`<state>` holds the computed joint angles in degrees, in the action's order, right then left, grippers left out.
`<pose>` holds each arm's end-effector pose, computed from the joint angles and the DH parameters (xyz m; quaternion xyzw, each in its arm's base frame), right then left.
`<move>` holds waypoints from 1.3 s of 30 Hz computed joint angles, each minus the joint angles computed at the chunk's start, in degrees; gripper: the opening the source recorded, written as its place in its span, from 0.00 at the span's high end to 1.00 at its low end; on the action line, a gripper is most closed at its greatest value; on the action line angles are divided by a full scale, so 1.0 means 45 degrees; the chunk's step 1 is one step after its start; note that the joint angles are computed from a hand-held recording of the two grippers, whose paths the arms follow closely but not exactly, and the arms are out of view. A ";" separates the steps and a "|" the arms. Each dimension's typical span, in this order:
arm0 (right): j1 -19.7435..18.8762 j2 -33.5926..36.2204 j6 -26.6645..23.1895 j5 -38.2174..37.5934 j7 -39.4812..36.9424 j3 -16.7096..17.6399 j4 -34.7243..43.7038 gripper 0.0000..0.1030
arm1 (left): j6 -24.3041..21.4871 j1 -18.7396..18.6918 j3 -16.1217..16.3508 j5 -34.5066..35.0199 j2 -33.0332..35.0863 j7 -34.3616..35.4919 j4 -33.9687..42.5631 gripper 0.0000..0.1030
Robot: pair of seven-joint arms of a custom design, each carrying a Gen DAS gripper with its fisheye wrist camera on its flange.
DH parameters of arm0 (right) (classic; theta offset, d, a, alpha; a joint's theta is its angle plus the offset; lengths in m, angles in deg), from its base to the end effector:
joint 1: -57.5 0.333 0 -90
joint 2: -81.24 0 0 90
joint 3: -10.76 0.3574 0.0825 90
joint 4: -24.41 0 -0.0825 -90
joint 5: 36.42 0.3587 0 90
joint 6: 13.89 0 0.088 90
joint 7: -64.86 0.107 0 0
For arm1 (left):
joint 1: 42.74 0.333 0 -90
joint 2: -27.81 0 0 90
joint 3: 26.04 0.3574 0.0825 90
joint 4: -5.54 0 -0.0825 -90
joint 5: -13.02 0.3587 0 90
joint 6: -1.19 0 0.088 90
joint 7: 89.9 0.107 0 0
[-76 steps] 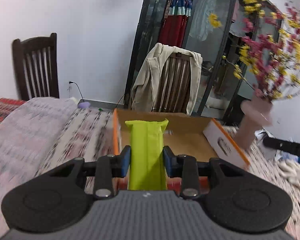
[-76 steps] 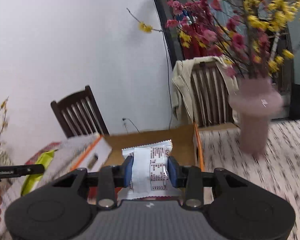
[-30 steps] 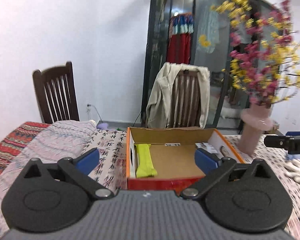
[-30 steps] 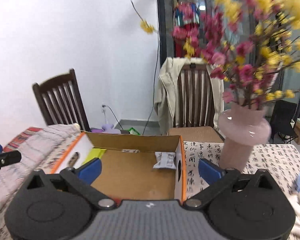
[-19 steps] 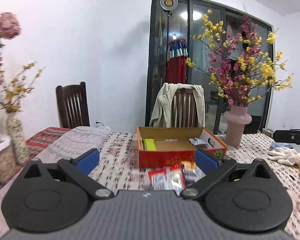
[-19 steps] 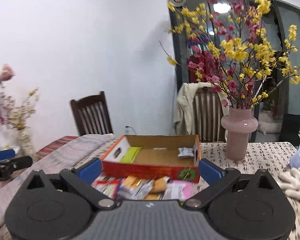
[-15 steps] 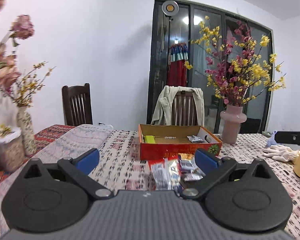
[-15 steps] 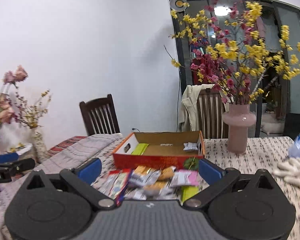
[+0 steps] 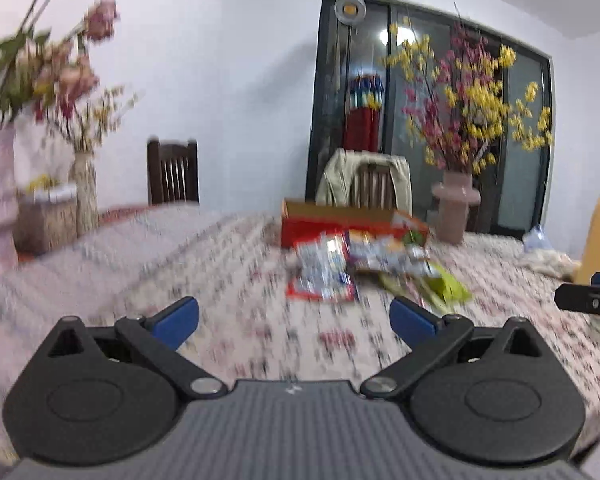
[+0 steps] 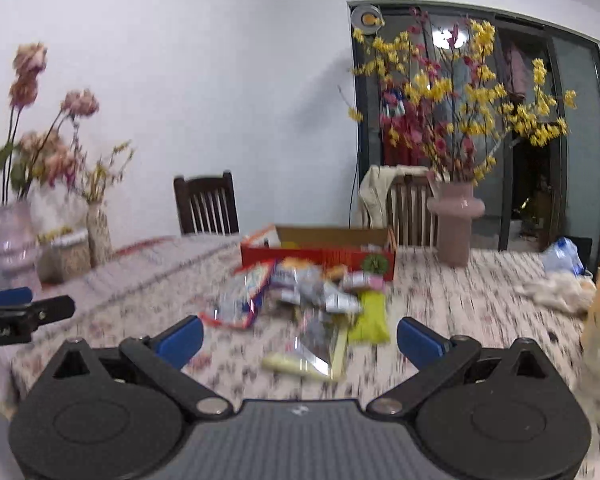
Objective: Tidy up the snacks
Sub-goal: 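Move both open tools back over the snack pile, then grasp a silver-white packet with the left tool while the right tool grasps a white packet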
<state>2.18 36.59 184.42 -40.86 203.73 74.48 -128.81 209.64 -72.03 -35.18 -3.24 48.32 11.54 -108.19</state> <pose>0.3930 0.1566 0.5123 -0.4807 0.6464 -0.4503 0.3852 0.5328 -0.3568 0.5000 -0.4204 0.6838 -0.5284 0.2763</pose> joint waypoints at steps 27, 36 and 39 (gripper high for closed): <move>0.0860 -0.0442 -0.1170 -0.1666 0.2908 0.0825 -0.0741 0.00 | -0.1393 -0.1236 0.0939 -0.0442 0.0004 0.0639 -0.0312 0.00; -0.1129 0.1024 -0.0369 -0.1583 0.1973 0.1579 0.0068 0.08 | -0.3526 -0.1791 0.1891 0.0018 0.1288 0.0268 0.2465 0.00; -0.2138 0.1842 -0.0076 -0.1684 0.1337 0.1869 0.0672 0.12 | -0.4902 -0.1649 0.1914 0.0496 0.1991 -0.0288 0.4161 0.00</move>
